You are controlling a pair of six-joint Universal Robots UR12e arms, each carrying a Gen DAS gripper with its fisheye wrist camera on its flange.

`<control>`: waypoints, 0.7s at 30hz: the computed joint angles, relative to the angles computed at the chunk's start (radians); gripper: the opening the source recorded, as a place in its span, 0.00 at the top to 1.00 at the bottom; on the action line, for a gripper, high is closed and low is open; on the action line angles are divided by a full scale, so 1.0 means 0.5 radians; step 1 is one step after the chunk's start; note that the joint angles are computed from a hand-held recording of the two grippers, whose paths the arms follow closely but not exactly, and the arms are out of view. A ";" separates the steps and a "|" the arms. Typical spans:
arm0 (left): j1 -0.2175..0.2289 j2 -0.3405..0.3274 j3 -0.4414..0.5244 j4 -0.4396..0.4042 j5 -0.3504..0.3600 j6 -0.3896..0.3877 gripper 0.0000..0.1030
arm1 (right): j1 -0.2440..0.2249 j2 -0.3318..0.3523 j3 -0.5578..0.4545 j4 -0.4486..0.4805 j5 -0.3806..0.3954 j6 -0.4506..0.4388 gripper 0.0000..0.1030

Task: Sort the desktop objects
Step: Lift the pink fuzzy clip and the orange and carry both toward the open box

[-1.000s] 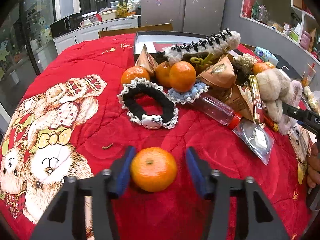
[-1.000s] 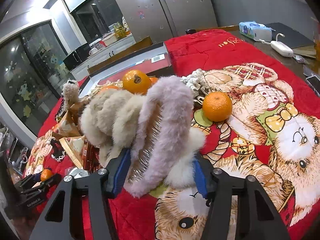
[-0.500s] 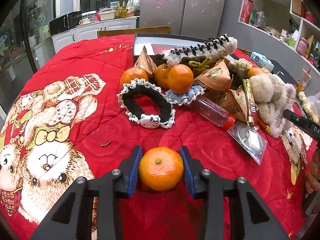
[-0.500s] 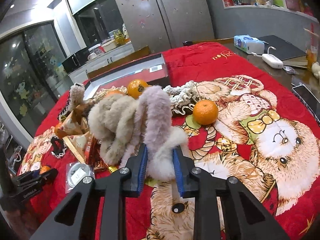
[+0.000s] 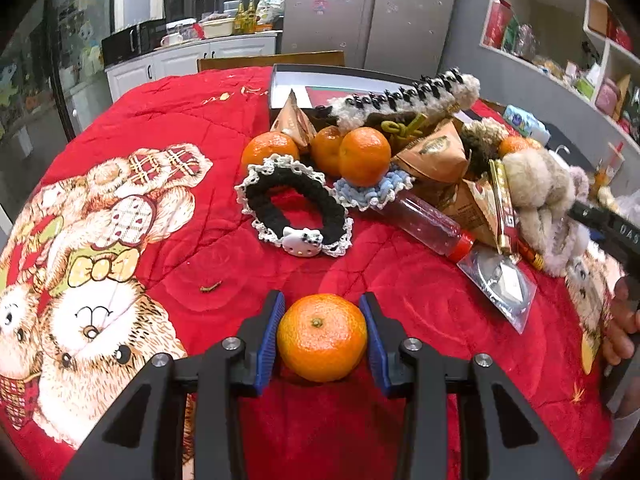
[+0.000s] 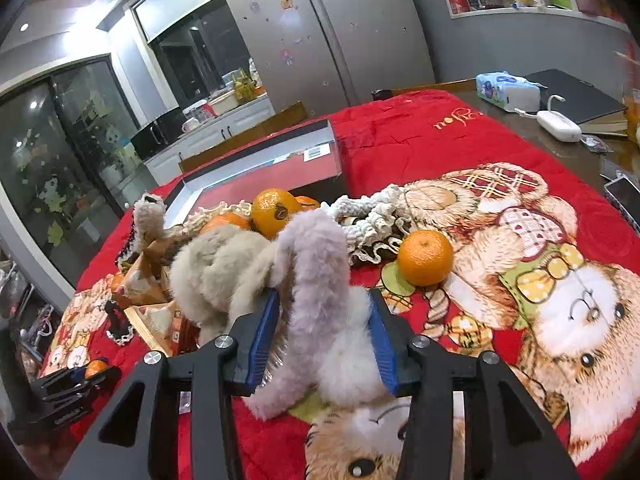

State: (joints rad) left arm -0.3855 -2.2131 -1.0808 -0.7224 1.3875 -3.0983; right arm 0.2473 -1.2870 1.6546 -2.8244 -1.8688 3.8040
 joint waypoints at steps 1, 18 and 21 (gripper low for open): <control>0.000 -0.017 0.027 -0.010 -0.001 -0.006 0.61 | -0.005 0.000 0.010 -0.036 0.011 0.015 0.65; -0.005 -0.006 0.022 0.002 0.009 0.024 0.61 | 0.004 -0.047 0.093 -0.226 0.070 0.114 0.87; 0.000 -0.007 0.022 0.028 -0.003 0.020 0.62 | 0.023 -0.064 0.101 -0.239 0.028 0.111 0.88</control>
State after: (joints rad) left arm -0.3855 -2.2164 -1.0696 -0.7085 1.3859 -3.0885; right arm 0.2589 -1.3190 1.7051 -2.9442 -1.8549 3.8595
